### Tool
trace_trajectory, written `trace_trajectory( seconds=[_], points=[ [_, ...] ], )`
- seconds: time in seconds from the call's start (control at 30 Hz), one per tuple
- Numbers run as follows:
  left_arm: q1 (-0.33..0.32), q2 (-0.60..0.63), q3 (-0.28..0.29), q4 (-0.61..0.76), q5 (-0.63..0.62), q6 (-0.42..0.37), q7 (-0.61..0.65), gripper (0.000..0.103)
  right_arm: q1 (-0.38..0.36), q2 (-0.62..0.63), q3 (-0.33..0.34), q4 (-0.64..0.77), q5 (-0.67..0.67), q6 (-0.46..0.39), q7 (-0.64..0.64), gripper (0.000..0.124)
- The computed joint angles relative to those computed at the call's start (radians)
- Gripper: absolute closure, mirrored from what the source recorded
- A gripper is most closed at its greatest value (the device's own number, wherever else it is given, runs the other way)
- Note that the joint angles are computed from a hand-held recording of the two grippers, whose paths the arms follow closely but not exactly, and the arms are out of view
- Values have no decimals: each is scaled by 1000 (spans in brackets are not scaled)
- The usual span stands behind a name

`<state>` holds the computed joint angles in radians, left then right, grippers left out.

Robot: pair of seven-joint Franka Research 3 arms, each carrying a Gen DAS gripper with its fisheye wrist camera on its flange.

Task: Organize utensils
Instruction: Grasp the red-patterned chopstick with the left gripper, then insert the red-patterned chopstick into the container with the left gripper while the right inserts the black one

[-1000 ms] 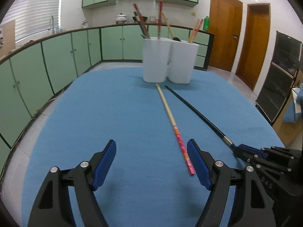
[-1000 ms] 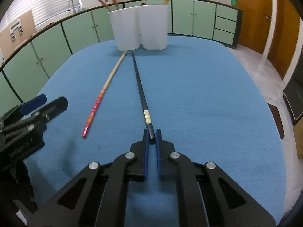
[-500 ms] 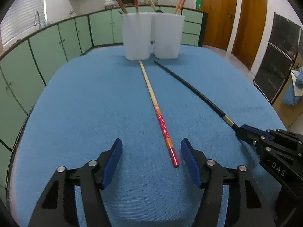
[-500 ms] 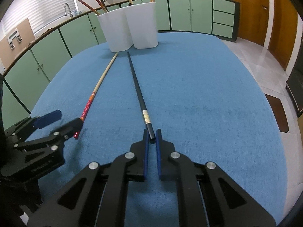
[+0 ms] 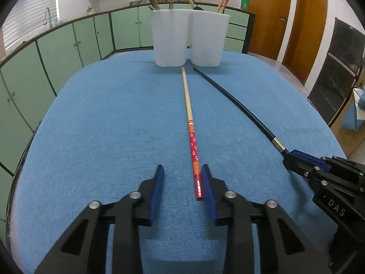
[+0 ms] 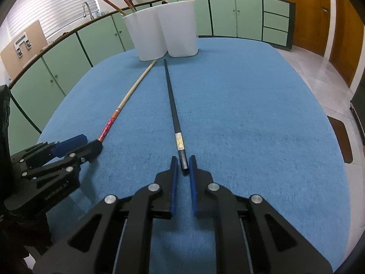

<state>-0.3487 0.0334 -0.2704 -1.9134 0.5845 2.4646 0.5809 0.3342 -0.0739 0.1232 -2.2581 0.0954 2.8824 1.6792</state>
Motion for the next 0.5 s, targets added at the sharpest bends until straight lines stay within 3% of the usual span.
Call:
trace_trajectory(
  seconds=[0.17, 0.23, 0.5],
  points=[
    [-3, 4, 0, 7, 11, -11, -3, 84, 8, 4, -3, 4, 27, 3, -34, 117],
    [-5, 7, -1, 12, 17, -16, -2, 95, 9, 3, -4, 2, 37, 7, -42, 117],
    [1, -8, 3, -9, 14, 17, -22, 97, 10, -27, 0, -35, 75, 59, -62, 118]
  ],
)
